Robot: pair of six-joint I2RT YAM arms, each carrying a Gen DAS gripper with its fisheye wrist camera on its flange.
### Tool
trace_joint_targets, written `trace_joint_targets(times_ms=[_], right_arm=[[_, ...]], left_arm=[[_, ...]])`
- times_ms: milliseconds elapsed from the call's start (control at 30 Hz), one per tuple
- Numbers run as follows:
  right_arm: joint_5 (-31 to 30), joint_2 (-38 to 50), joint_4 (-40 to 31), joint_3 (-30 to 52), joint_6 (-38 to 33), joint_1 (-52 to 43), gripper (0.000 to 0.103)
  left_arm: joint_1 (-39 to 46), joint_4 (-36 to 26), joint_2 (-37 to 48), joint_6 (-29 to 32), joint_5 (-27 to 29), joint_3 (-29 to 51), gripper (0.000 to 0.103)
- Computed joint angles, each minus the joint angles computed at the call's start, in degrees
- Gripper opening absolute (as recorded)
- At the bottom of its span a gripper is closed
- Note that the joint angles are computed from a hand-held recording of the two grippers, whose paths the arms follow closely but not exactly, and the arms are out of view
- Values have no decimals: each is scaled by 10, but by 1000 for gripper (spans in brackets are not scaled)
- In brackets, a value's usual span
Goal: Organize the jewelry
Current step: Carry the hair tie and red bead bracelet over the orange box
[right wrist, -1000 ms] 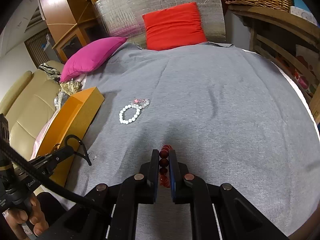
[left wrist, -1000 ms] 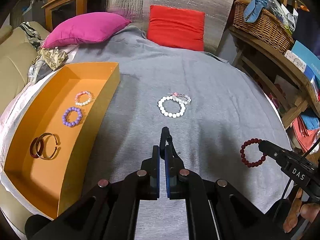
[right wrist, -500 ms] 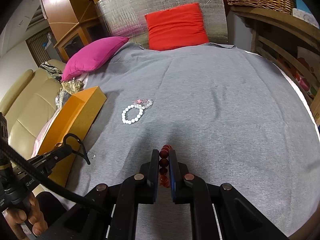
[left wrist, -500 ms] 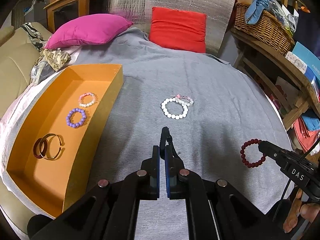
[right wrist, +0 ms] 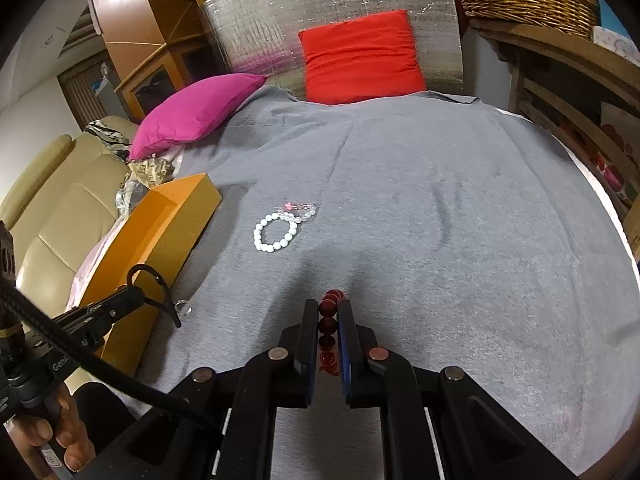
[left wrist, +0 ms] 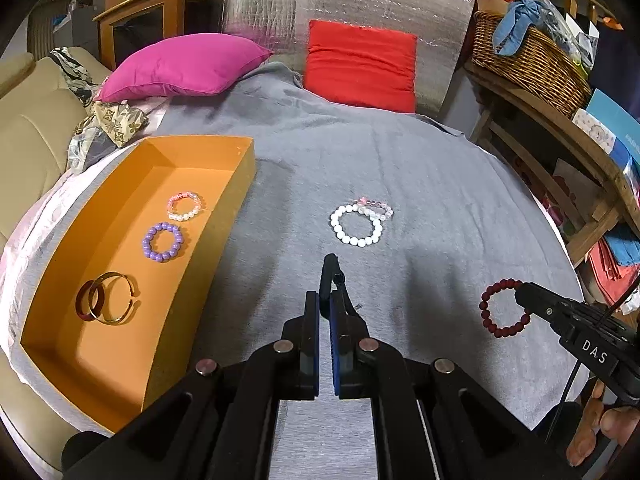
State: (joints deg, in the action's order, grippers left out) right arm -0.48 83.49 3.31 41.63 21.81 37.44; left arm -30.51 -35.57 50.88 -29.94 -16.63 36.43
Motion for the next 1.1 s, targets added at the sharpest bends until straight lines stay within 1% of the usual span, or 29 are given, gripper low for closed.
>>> trace_joint_targets(times_ms=[300,1100], right_arm=[[3,5,-6,13,-5,7,10],[5,22,-12,33,-10,17,10]], left_arm=[[13,-10,-12,8,4,2,5],[35,-8,-14,13,14,-3,5]])
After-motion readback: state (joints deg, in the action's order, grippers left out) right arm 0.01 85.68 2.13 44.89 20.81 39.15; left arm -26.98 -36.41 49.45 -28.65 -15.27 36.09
